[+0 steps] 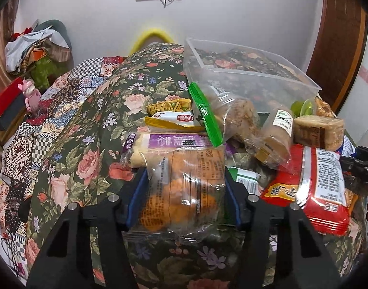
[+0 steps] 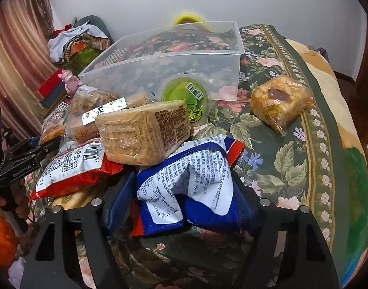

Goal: Organize snacks
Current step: 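Grasp the orange bread bag with left tool while right tool grasps blue chip bag, then carry both bags over the clear box and open both tools to drop them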

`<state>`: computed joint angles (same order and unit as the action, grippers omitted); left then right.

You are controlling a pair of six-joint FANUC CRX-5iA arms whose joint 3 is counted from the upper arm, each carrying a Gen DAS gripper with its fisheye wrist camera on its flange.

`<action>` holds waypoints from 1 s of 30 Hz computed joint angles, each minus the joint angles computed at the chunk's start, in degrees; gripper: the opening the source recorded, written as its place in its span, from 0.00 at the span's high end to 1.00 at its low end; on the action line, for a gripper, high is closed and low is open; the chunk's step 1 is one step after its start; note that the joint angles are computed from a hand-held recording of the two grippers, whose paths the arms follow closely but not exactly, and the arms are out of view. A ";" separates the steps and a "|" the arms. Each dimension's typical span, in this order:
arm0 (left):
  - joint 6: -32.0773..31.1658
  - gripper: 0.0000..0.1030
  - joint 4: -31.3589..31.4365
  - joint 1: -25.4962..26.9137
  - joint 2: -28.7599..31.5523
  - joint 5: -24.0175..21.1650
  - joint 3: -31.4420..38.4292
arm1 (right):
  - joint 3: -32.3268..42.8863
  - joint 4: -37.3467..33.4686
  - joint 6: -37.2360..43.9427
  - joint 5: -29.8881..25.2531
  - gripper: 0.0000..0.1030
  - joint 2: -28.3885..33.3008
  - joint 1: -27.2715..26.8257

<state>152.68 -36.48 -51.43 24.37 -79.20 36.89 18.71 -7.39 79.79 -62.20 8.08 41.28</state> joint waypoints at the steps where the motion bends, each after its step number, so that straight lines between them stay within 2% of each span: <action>1: -0.10 0.45 -0.12 -0.13 -0.06 -0.23 0.16 | -0.28 0.38 -0.11 0.37 0.34 -0.15 0.01; 14: -0.03 0.48 -4.13 -3.57 -0.03 -3.36 4.36 | -2.86 3.11 -2.77 2.11 0.52 -3.22 -1.26; 23: -1.80 0.48 -9.59 -6.15 0.57 -5.49 9.02 | -4.29 6.37 -4.58 4.95 0.55 -5.16 -1.29; 30: -3.93 0.48 -10.57 -5.23 1.86 -2.66 12.53 | -2.52 8.75 -5.12 8.82 0.55 -4.90 -1.51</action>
<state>148.74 -47.05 -56.66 26.22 -81.85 49.43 16.19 1.36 74.67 -53.38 3.18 39.77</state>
